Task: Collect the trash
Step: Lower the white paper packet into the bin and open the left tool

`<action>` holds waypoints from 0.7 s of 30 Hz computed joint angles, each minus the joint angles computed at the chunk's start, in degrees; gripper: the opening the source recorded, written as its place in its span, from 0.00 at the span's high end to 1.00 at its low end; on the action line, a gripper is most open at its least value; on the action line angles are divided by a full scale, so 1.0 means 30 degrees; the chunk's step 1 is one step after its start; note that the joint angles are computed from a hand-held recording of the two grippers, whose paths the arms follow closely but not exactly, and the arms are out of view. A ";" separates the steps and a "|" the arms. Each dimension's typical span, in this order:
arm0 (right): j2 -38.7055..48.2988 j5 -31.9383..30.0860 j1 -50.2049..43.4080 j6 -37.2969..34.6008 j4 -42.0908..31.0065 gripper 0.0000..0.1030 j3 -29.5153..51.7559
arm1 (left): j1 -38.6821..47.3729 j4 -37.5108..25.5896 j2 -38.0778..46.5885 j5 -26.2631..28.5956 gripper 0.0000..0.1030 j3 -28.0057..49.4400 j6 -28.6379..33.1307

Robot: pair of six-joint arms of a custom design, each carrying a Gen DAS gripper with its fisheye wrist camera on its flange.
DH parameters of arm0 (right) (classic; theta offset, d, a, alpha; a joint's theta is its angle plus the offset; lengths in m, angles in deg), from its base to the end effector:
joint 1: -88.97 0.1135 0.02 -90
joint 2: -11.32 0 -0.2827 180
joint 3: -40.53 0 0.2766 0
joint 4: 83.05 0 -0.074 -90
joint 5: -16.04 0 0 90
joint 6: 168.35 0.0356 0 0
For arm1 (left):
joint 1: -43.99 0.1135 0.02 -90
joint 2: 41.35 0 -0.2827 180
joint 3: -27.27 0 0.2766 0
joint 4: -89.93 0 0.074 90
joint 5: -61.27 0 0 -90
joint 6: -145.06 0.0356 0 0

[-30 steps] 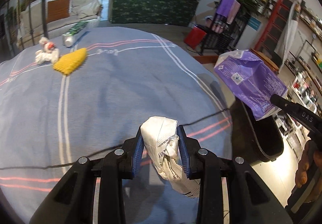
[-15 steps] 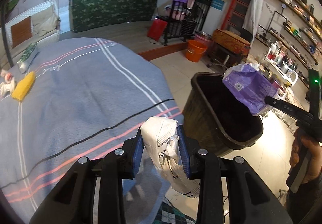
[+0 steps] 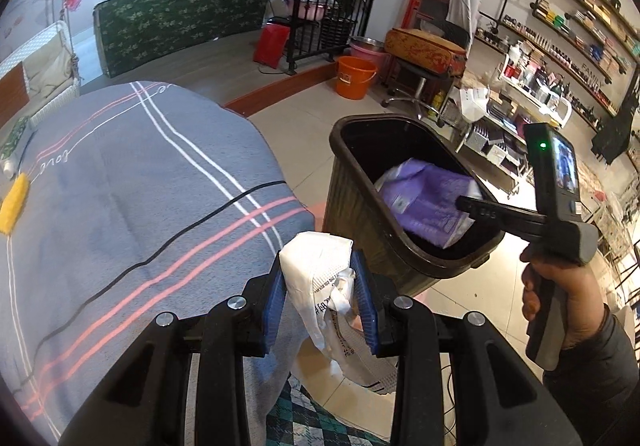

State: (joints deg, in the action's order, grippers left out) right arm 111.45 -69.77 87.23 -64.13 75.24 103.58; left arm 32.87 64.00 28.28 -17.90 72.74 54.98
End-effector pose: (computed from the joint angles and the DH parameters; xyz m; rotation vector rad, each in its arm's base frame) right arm 0.3469 -0.0131 0.1314 0.3861 2.5636 -0.0156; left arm 0.2380 -0.0536 0.1817 0.3194 2.4287 -0.3177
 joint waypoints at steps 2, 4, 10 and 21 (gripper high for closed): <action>0.0384 -0.0179 -0.0154 0.0087 0.0063 0.56 0.0039 | -0.0302 0.0071 0.0430 0.0010 0.68 0.0180 -0.0061; 0.0309 -0.0379 -0.0312 0.0264 0.0307 0.51 -0.0195 | -0.0583 0.0116 0.0830 -0.0059 0.68 0.0357 -0.0114; -0.1440 -0.0628 -0.0697 0.0365 0.0791 0.41 -0.1329 | -0.1618 0.0154 0.2379 -0.0220 0.68 0.1256 -0.0207; -0.5955 -0.1037 -0.2026 0.0333 0.0225 0.34 -0.3343 | -0.4154 0.0897 0.5582 -0.0674 0.68 0.3763 -0.0257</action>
